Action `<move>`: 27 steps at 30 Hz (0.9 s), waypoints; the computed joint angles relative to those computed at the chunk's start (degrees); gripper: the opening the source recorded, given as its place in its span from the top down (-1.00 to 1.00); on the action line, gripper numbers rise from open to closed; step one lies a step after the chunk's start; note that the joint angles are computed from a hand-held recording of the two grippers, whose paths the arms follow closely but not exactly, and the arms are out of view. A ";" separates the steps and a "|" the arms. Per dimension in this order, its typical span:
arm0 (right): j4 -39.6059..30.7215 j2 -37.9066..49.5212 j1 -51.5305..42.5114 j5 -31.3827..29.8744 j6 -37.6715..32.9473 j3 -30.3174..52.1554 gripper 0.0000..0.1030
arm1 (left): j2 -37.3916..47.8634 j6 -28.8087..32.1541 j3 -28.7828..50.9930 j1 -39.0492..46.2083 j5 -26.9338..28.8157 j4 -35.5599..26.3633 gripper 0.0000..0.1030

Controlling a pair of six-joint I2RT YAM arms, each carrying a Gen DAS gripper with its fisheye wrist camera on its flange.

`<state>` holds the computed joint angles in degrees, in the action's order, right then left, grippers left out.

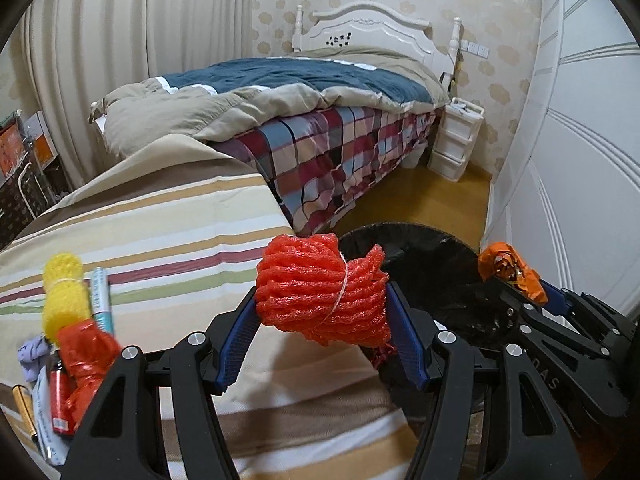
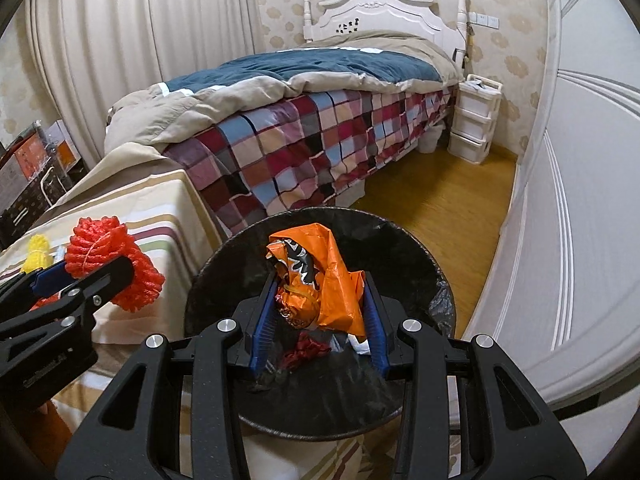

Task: Collect trash
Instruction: 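Carry net and bag over the black bin and open both grippers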

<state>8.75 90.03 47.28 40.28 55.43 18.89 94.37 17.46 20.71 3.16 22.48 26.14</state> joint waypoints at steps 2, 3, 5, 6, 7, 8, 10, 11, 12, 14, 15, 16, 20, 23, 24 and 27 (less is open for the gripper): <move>1.74 0.93 -1.50 -0.81 -1.21 -0.16 0.26 | 1.21 -0.70 0.48 -1.27 -1.19 0.71 -0.21; 2.38 1.23 -2.06 -1.11 -1.64 -0.31 0.26 | 1.79 -1.09 0.78 -2.19 -1.89 1.02 -0.21; 3.75 2.04 -3.19 -1.77 -2.52 -0.42 0.26 | 2.44 -1.74 1.20 -3.84 -3.19 1.55 -0.21; 4.25 2.27 -3.73 -2.07 -2.93 -0.48 0.26 | 2.83 -1.92 1.49 -4.63 -3.77 1.70 -0.21; 4.82 2.60 -4.30 -2.35 -3.31 -0.58 0.26 | 3.27 -2.04 1.95 -5.45 -4.46 1.81 -0.21; 5.61 2.95 -5.07 -2.79 -3.88 -0.71 0.26 | 3.44 -2.20 2.08 -6.01 -4.96 1.94 -0.21; 6.91 3.47 -6.51 -3.50 -4.85 -0.94 0.25 | 4.06 -2.73 2.65 -7.20 -5.86 2.06 -0.22; 7.52 3.75 -7.25 -3.90 -5.26 -1.05 0.25 | 4.36 -3.02 2.93 -7.71 -6.32 2.12 -0.22; 8.11 3.96 -7.75 -4.17 -5.47 -1.26 0.25 | 4.59 -3.17 3.12 -7.99 -6.62 2.21 -0.22; 9.14 4.26 -8.81 -4.78 -6.08 -1.59 0.24 | 5.08 -3.54 3.11 -8.73 -7.60 2.90 -0.27; 9.46 4.31 -9.11 -4.88 -6.32 -1.74 0.22 | 5.24 -3.61 3.10 -8.95 -7.97 3.08 -0.28; 9.74 4.42 -9.28 -4.76 -6.40 -1.93 0.19 | 5.52 -3.62 3.22 -9.07 -8.18 2.96 -0.31; 9.11 4.86 -9.13 -3.94 -6.10 -1.74 0.06 | 5.73 -4.01 3.31 -8.39 -7.96 2.79 -0.49; 7.95 4.27 -8.21 -2.63 -4.91 -1.94 -0.07 | 5.54 -4.39 3.24 -7.71 -7.81 2.79 -0.55; 7.55 4.01 -7.89 -2.34 -4.45 -2.05 -0.07 | 5.49 -4.53 3.20 -7.65 -7.87 2.83 -0.56; 5.91 3.04 -6.73 -1.51 -2.91 -2.19 -0.12 | 4.51 -4.56 2.29 -6.74 -7.79 3.08 -0.60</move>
<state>14.66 93.08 40.55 38.76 52.52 16.70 98.87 12.90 23.00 -3.57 14.69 29.23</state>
